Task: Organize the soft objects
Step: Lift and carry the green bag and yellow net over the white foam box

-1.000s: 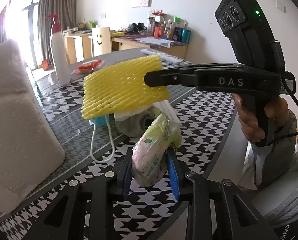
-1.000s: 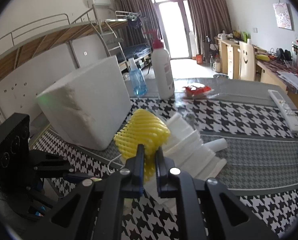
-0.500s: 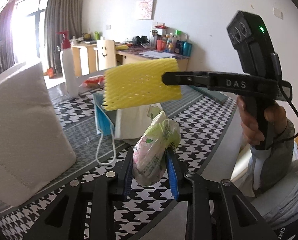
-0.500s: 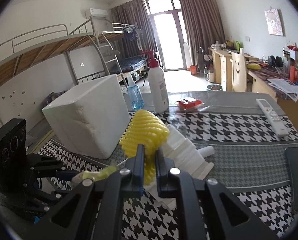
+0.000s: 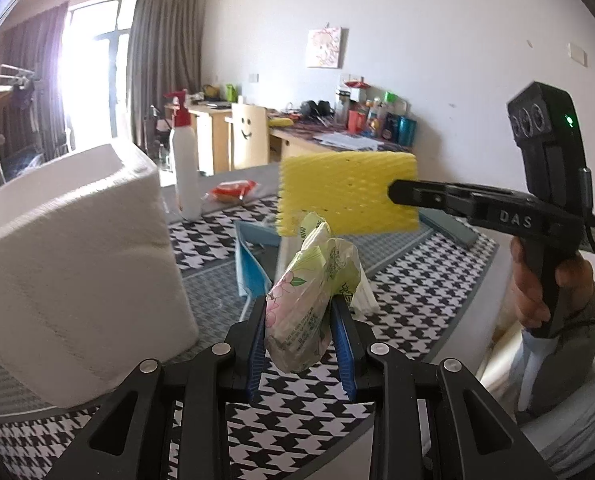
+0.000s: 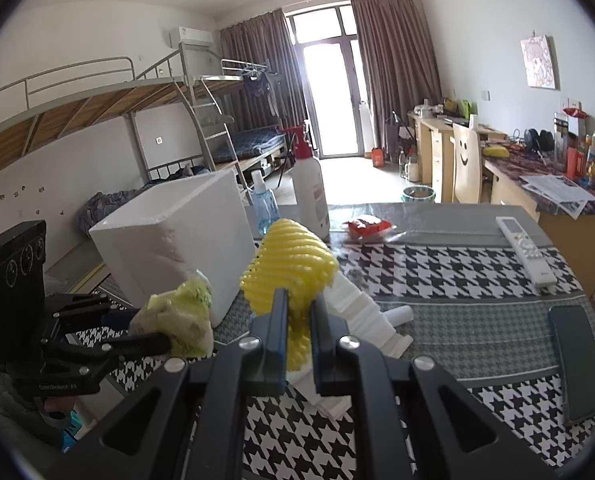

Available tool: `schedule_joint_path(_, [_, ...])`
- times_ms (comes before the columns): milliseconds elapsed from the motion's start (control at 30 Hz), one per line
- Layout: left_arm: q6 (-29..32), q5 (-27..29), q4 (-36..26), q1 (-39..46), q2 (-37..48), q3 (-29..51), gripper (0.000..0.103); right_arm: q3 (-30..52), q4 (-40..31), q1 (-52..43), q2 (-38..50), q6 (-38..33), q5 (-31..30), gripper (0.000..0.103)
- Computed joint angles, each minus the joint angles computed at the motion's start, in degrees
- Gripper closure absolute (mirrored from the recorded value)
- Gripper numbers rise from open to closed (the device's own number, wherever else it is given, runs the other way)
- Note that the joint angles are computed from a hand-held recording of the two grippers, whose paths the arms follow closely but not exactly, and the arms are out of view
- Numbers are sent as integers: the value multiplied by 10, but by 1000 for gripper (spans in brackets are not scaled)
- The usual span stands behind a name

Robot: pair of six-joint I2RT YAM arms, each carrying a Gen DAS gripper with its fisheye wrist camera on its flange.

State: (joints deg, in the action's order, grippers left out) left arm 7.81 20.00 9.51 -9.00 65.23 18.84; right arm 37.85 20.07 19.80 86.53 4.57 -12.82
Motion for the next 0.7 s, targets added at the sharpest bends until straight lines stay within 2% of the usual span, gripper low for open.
schedule_joint_path(467, [-33, -47, -20, -12, -68, 7, 71, 4, -6, 14, -27, 1, 22, 90])
schedule_joint_path(700, [-45, -54, -37, -2, -109, 19, 71, 9, -5, 19, -39, 5, 30, 90])
